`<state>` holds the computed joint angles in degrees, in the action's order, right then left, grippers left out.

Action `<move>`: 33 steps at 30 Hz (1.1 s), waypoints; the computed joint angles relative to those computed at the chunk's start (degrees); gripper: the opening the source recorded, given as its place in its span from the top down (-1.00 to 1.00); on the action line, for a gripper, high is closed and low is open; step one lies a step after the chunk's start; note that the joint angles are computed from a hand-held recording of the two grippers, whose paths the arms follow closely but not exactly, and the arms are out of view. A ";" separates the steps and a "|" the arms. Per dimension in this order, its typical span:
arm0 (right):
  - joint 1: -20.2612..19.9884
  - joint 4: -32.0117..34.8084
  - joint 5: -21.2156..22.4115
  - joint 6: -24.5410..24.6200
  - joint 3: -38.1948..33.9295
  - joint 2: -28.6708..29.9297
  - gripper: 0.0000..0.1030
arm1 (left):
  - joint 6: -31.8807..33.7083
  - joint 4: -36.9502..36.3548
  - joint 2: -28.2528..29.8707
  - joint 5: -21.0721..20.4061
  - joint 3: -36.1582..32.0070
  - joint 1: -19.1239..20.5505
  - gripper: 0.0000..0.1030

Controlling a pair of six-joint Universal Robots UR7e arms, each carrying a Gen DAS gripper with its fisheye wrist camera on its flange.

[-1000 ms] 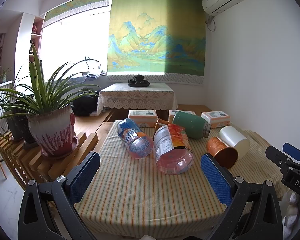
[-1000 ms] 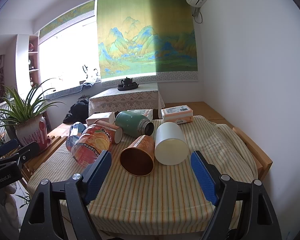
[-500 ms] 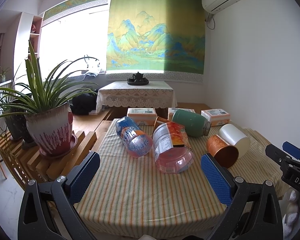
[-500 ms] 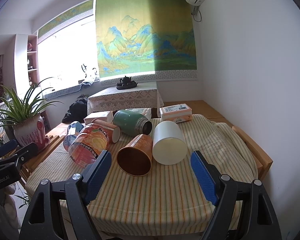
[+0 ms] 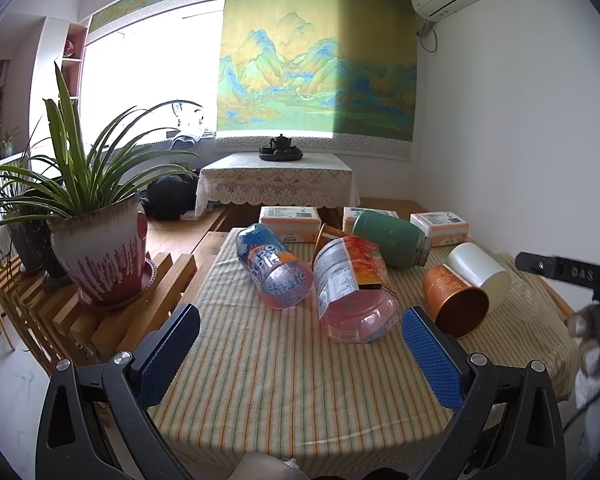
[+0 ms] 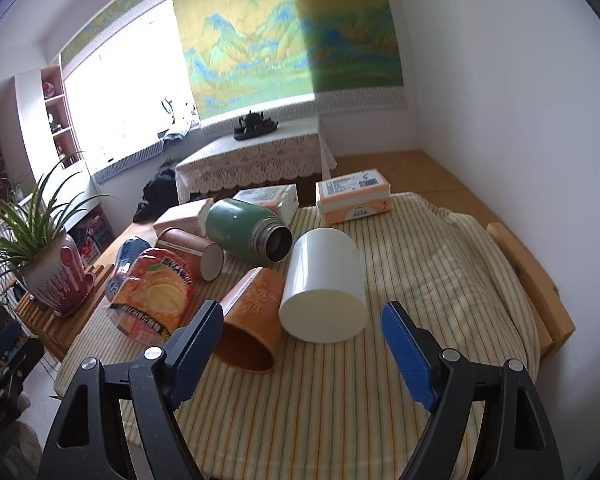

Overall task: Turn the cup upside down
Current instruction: 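Move the right gripper to the white cup and close on its body, then lift the white cup with the right gripper and rotate it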

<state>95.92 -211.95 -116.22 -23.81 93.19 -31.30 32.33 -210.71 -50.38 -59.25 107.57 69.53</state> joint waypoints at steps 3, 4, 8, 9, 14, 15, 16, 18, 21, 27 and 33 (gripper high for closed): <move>-1.28 9.87 1.13 4.50 -2.59 -1.94 -0.52 | -0.06 0.49 0.20 0.33 -0.50 0.17 -0.99; -1.71 13.14 1.42 6.10 -3.66 -2.46 -0.52 | -0.10 0.70 0.32 0.50 -0.75 0.23 -0.99; -3.10 26.53 1.88 11.92 -8.98 -3.49 -0.51 | -0.04 1.34 0.82 1.02 -1.83 0.54 -0.99; -3.42 30.30 2.20 14.06 -10.63 -3.58 -0.51 | -0.12 1.42 0.88 1.05 -1.99 0.62 -0.99; -4.07 51.25 3.34 18.91 -21.25 -1.59 -0.51 | -0.22 1.96 1.43 1.20 -3.14 1.21 -0.99; -4.18 55.11 3.68 19.84 -23.44 -0.87 -0.51 | -0.21 2.09 1.51 1.30 -3.33 1.33 -0.99; -4.27 59.29 3.82 20.85 -25.75 -0.06 -0.51 | -0.18 2.19 1.58 1.44 -3.53 1.50 -0.99; -4.21 65.59 2.78 22.40 -29.49 1.44 -0.51 | -0.26 2.34 1.66 1.60 -3.94 1.86 -0.99; -4.11 71.52 1.18 23.09 -33.38 3.08 -0.46 | -0.79 2.58 1.64 1.80 -4.67 2.58 -0.99; -3.87 71.93 -0.88 20.48 -34.24 3.62 -0.35 | -1.62 3.65 1.82 2.12 -5.91 3.53 -0.99; -2.84 65.86 -4.32 14.84 -29.02 0.95 -0.34 | -1.26 3.70 2.02 2.47 -5.82 3.40 -0.99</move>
<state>93.08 -146.09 -120.54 -8.98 64.17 -30.35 31.08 -207.02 -48.36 -56.77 101.76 72.93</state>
